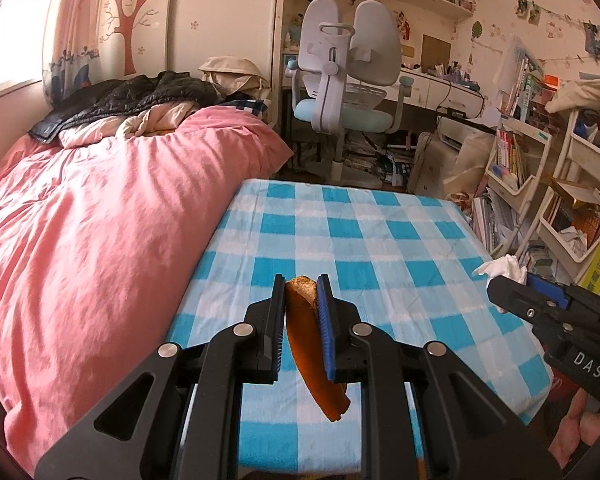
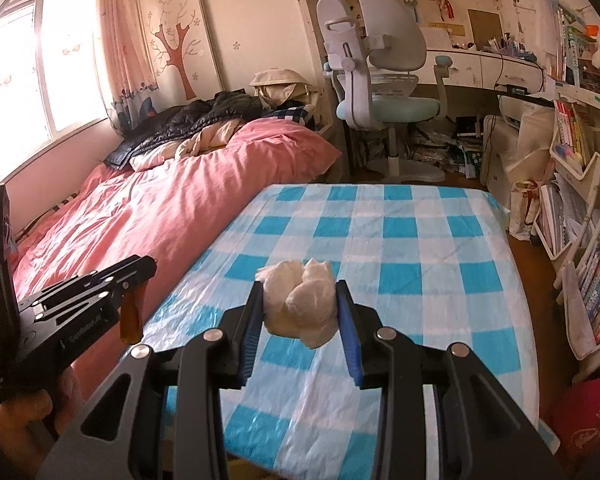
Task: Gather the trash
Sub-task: 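Carry the orange piece and white tissue down over the yellow bin with both tools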
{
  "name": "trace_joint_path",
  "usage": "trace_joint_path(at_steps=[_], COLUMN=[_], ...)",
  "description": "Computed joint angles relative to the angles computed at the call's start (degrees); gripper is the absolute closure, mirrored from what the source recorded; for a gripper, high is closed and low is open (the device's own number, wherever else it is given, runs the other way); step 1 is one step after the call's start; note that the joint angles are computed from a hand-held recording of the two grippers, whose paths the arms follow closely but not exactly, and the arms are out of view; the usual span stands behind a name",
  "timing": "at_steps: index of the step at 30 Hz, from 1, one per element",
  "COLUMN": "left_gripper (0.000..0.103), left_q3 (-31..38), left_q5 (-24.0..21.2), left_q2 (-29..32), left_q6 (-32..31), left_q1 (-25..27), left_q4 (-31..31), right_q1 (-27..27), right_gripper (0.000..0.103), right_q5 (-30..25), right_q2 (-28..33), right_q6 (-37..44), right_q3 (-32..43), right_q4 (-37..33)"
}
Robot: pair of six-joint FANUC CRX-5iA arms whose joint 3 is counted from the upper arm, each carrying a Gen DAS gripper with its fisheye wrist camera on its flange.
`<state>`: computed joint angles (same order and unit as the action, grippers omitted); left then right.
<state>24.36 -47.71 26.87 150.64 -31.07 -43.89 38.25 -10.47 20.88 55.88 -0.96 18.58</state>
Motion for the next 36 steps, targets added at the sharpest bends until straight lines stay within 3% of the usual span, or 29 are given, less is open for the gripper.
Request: trace_joint_path(at_steps=[20,25,32,36], left_gripper=[0.088,0.088,0.088,0.088], left_q3=[-8.77,-9.79,-12.04,-13.38], left_q5=[-2.71,-3.51,-3.76,-3.60], left_q2=[-4.89,-5.01,-5.48,-5.79], left_q6=[4.93,4.91,4.53,4.29], left_q1=[-5.87,-6.92,-7.51,-7.65], left_q4=[-1.31,-0.69,1.81,3.47], right_q1=[2.70,3.91,6.23,7.11], right_gripper=[0.067,0.067,0.067,0.067], right_q5=[1.46,0.13,-6.45,-9.48], right_q2=[-7.11,-8.04,-8.12,-7.97], right_q6=[-9.95,-7.45,4.99,8.46], right_q3=[-14.56,-15.70,-13.85,-13.26], right_q4=[9.77,7.50,-5.28,-8.90])
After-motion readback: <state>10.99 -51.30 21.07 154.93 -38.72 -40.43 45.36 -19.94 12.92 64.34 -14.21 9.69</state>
